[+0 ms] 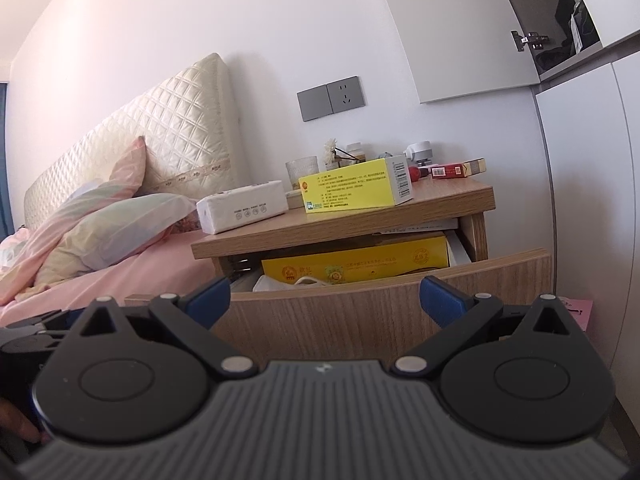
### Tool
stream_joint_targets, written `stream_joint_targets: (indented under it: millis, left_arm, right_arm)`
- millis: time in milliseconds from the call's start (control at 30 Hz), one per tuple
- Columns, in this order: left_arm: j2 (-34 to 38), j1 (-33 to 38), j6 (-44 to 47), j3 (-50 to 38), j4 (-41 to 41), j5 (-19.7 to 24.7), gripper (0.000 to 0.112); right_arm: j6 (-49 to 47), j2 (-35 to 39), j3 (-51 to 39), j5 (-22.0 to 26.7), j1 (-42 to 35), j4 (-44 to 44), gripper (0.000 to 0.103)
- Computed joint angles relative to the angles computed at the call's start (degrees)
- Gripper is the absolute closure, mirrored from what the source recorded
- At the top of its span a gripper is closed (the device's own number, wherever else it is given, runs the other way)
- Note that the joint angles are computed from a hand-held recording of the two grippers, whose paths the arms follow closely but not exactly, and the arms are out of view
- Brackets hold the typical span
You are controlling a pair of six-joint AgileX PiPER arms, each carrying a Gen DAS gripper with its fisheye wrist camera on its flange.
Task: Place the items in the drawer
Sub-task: 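Raise the right tool toward the yellow medicine box on the nightstand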
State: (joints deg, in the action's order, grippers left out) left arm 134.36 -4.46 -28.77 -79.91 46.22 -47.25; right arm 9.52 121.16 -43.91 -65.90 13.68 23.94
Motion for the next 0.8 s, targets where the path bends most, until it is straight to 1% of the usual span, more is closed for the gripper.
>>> stream_joint_targets:
  millis: [433,667,800]
  left_arm:
    - [-0.3,-0.1,1.4,1.0,-1.6,-0.9,0.009]
    - [-0.5,-0.1,2.6,1.5,-0.7,-1.5,0.009]
    - [-0.6,0.3,2.7,1.8,-0.4,-2.0,0.009]
  right_arm:
    - [-0.3,-0.9,1.2,-1.0,0.9,1.3,0.0]
    - [-0.7,-1.2,1.3,-1.1,1.2,2.6,0.0]
    - [1.7,-0.8,2.6,-3.9,0.4,-1.0,0.0]
